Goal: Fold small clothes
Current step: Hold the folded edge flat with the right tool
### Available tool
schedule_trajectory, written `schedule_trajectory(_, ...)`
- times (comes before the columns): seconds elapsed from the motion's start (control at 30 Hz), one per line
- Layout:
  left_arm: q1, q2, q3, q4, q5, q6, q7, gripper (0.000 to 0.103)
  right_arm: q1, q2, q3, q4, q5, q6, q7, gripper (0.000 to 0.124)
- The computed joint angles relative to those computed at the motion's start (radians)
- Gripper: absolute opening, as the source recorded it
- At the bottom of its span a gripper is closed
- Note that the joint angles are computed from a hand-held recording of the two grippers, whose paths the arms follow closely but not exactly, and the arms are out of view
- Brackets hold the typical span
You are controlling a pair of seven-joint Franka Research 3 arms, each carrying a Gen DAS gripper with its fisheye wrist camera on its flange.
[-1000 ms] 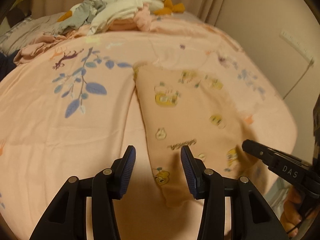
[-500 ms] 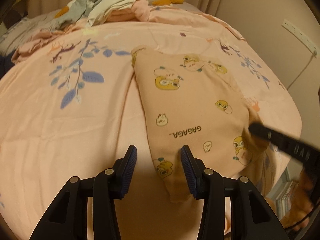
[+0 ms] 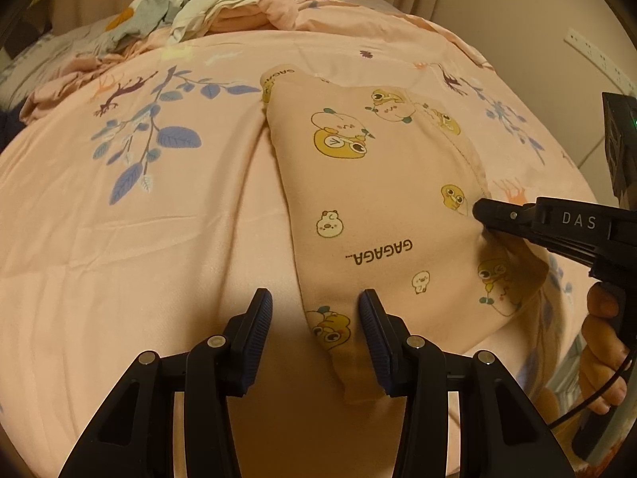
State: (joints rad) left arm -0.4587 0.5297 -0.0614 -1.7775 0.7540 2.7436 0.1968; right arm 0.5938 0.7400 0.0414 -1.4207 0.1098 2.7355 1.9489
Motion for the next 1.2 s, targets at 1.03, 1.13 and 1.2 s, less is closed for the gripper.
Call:
schedule_trajectory(1.03, -0.043, -0.011, 0.084, -0.057, 0.338, 0.131, -0.320, 0.048, 0.145, -0.037, -0.143, -0.170, -0.123, 0.209, 0.176, 0.009)
schedule_trajectory(1.13, -0.050, -0.016, 0.085, -0.062, 0.372, 0.118, -0.345, 0.048, 0.135, -0.045, -0.129, -0.192, -0.111, 0.229, 0.170, 0.009)
schedule_trajectory(1.2, -0.045, -0.015, 0.080, -0.061, 0.384, 0.120, -0.366, 0.048, 0.129, -0.052, -0.121, -0.212, -0.102, 0.250, 0.159, 0.009)
